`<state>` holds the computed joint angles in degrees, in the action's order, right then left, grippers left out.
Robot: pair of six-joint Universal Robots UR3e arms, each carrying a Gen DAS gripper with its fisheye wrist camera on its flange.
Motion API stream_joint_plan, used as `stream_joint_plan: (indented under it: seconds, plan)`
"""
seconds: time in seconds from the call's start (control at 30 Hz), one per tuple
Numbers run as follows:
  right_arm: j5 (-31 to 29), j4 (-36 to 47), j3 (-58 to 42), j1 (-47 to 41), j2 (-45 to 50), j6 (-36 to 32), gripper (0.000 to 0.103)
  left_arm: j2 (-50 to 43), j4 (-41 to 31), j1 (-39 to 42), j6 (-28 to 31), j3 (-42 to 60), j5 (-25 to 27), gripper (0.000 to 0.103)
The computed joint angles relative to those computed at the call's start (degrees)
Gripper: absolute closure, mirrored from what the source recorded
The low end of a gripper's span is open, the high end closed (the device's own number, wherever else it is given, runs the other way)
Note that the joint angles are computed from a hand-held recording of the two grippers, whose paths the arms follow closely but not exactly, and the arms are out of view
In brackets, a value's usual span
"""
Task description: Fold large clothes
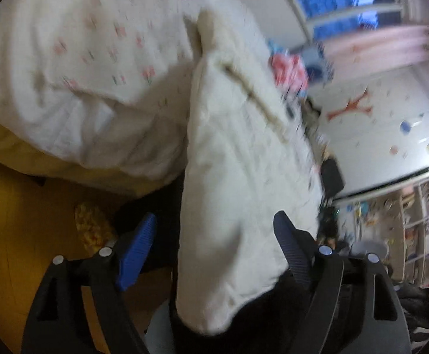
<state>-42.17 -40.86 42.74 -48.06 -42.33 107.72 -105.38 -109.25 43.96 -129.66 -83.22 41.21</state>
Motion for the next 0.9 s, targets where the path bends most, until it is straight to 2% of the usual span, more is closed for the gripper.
stream_joint_plan:
  seconds: [0.07,0.13,0.17,0.2,0.27,0.3,0.37,0.4,0.43,0.47,0.5,0.53,0.57,0.63,0.67,0.7,0.73,0.8,0.83,0.9]
  plan:
    - [0.71,1.55,-1.98,1.36,1.25,-1.32,0.018,-2.53,3.18,-3.69,-2.11,-0.09,0.68,0.025]
    - [2.49,2.63,-1.32,1.53,1.28,-3.48,0.031,-3.73,5.15,-5.83,-3.18,-0.72,0.76,0.026]
    - [2.87,3.79,-1.78,1.43,1.51,-4.51,0.047,-3.40,4.96,-6.55,-2.74,-1.29,0.17,0.039]
    - [3.31,3.76,-1.36,1.52,1.20,-5.12,0.063,-3.37,4.43,-6.97,-2.03,-1.28,-0.38,0.061]
    - [4.18,3.73,0.43,1.74,-0.40,-7.97,0.077,-1.30,5.06,-7.21,-1.61,-2.47,-1.40,0.076]
    - [4.47,3.11,1.26,1.70,-1.06,-8.45,0.077,-0.43,5.23,-7.12,-1.11,-2.78,-1.71,0.080]
    - [4.28,0.03,3.25,1.91,-2.00,-6.99,0.077,1.49,6.08,-7.20,-1.54,-3.53,-1.59,0.080]
    - [3.77,-3.12,5.17,2.10,-2.62,-4.80,0.071,1.70,7.87,-7.52,-2.81,-3.93,-0.64,0.078]
    - [3.42,-4.12,5.27,2.17,-1.95,-3.14,0.066,1.21,9.35,-7.95,-4.63,-4.11,0.14,0.072]
    - [3.45,-4.84,6.00,2.02,-1.78,-2.40,0.060,0.44,12.80,-8.64,-8.24,-4.92,1.43,0.049]
    - [3.66,-4.28,5.72,1.91,-1.21,-3.02,0.060,-0.11,15.75,-9.38,-11.58,-5.19,2.34,0.038]
    - [4.28,-4.37,6.55,1.62,-1.62,-3.74,0.062,-0.17,17.51,-9.61,-13.31,-6.02,2.52,0.038]
    - [5.64,-3.35,7.72,1.08,-2.55,-6.02,0.075,0.65,18.49,-9.42,-13.40,-7.34,1.97,0.039]
    - [7.34,-3.16,10.51,0.53,-5.52,-9.23,0.081,3.70,21.11,-9.05,-13.40,-10.05,0.74,0.056]
    - [8.17,-1.09,10.61,0.20,-6.52,-11.53,0.083,5.41,21.25,-8.84,-13.34,-10.78,-0.03,0.072]
    - [8.76,1.33,9.56,-0.03,-6.59,-13.52,0.085,6.92,22.18,-8.81,-13.67,-11.41,-0.44,0.082]
    - [9.16,3.67,8.19,-0.21,-6.40,-15.17,0.085,8.44,22.66,-9.07,-13.94,-11.64,-0.75,0.086]
    - [9.94,12.65,2.82,-0.67,-4.96,-20.77,0.085,12.01,19.75,-7.86,-10.91,-10.99,-2.68,0.091]
    - [9.93,18.80,-0.90,-1.02,-3.85,-24.50,0.085,14.31,14.64,-6.59,-6.92,-9.92,-5.02,0.092]
    - [9.01,24.51,-3.80,-1.69,-3.45,-28.47,0.085,16.37,5.06,-5.05,0.38,-6.81,-7.36,0.092]
